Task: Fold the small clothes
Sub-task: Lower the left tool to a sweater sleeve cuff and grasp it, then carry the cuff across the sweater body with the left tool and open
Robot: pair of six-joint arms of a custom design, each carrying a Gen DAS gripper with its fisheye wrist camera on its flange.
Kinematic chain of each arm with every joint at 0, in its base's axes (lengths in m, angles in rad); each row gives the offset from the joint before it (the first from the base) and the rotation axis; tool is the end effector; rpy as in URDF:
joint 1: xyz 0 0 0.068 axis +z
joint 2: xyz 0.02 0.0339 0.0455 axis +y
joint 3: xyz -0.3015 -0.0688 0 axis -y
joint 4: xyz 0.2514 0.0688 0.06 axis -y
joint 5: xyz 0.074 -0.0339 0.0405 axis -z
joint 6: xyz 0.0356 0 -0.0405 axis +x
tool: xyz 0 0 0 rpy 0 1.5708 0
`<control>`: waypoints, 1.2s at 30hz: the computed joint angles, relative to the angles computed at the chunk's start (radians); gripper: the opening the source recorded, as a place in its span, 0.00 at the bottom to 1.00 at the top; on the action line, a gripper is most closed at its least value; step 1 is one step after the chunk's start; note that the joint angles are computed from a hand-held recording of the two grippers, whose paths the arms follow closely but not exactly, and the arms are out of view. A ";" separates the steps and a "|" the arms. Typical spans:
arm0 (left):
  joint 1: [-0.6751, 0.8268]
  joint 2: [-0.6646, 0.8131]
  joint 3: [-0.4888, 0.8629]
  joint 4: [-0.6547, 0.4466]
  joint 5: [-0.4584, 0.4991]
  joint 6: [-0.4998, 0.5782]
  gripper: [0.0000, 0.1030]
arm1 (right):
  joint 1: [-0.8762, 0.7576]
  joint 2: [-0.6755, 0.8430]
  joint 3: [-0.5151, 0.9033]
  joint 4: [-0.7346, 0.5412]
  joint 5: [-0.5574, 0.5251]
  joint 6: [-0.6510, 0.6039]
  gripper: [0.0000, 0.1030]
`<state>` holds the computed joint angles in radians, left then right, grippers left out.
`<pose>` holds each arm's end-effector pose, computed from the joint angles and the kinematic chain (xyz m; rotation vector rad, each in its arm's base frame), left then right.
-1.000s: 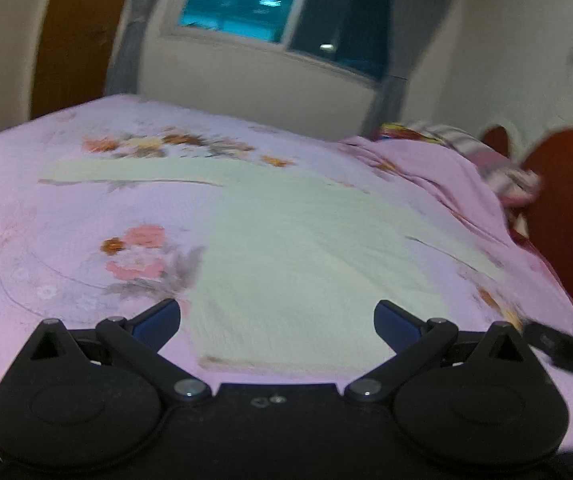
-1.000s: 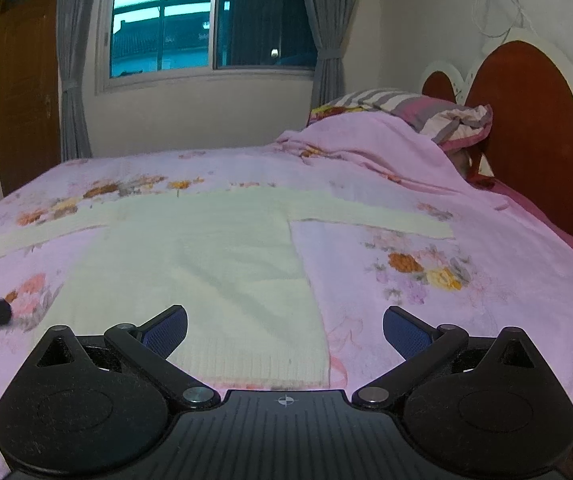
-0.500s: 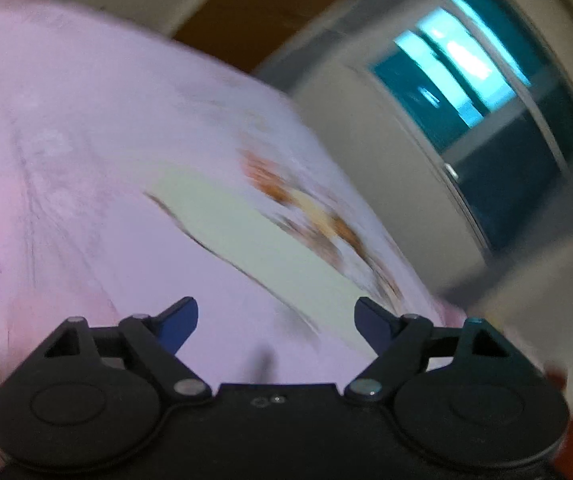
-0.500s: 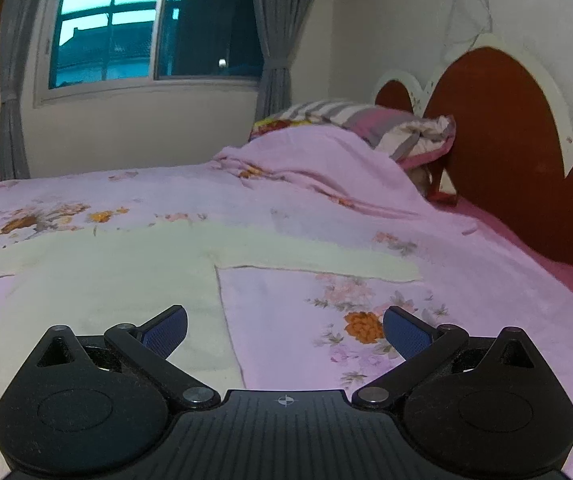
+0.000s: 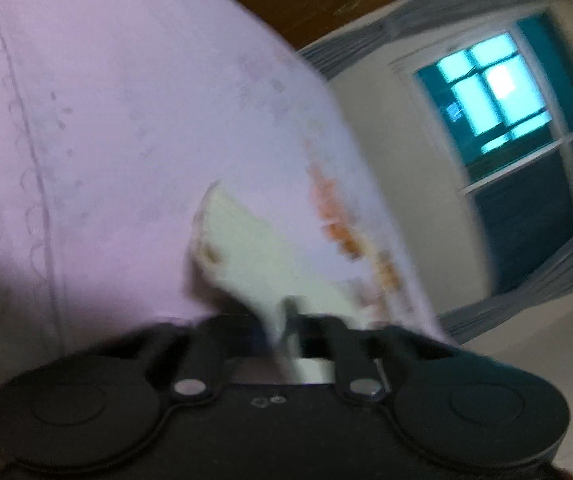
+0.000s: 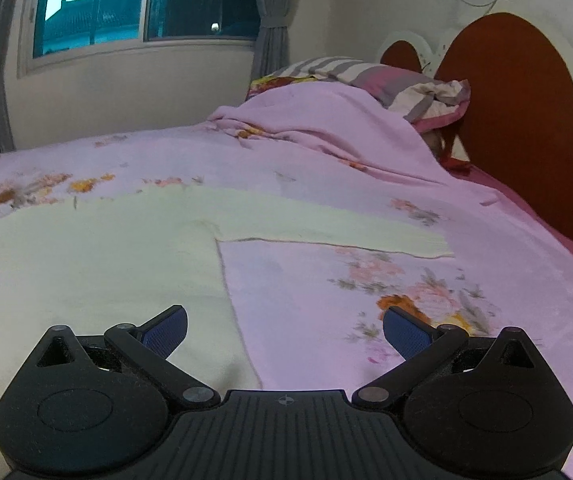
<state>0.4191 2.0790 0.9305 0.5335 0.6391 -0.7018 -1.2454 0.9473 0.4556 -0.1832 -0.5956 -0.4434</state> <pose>0.3816 0.1467 0.1130 -0.8268 2.0072 -0.8570 0.0748 -0.1591 0.2278 0.5369 2.0631 -0.3277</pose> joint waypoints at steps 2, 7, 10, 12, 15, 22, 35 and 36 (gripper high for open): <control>-0.019 -0.042 -0.014 0.008 -0.042 0.014 0.01 | -0.017 0.022 0.012 0.007 -0.028 0.008 1.00; -0.161 -0.200 -0.035 0.081 -0.068 -0.004 0.01 | -0.110 0.162 0.044 0.122 -0.046 -0.028 1.00; -0.340 -0.255 0.050 0.015 -0.152 0.018 0.01 | -0.194 0.309 0.079 0.233 -0.048 -0.055 1.00; -0.479 -0.243 0.159 -0.064 -0.231 0.037 0.01 | -0.236 0.409 0.117 0.280 -0.041 -0.061 1.00; -0.665 -0.173 0.306 -0.149 -0.341 0.080 0.01 | -0.295 0.527 0.184 0.302 -0.040 -0.067 1.00; -1.012 0.074 0.621 -0.336 -0.568 0.240 0.01 | -0.372 0.752 0.331 0.362 -0.029 -0.077 1.00; -1.206 0.316 0.942 -0.570 -0.760 0.452 0.01 | -0.426 0.928 0.468 0.343 -0.006 -0.054 1.00; -1.208 0.326 0.961 -0.579 -0.766 0.466 0.01 | -0.426 0.932 0.465 0.338 -0.005 -0.054 1.00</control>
<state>-0.7889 2.4045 1.8915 -0.0458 -0.1266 -0.2357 -1.6712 1.8792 0.9207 0.1552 -0.6010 -0.4970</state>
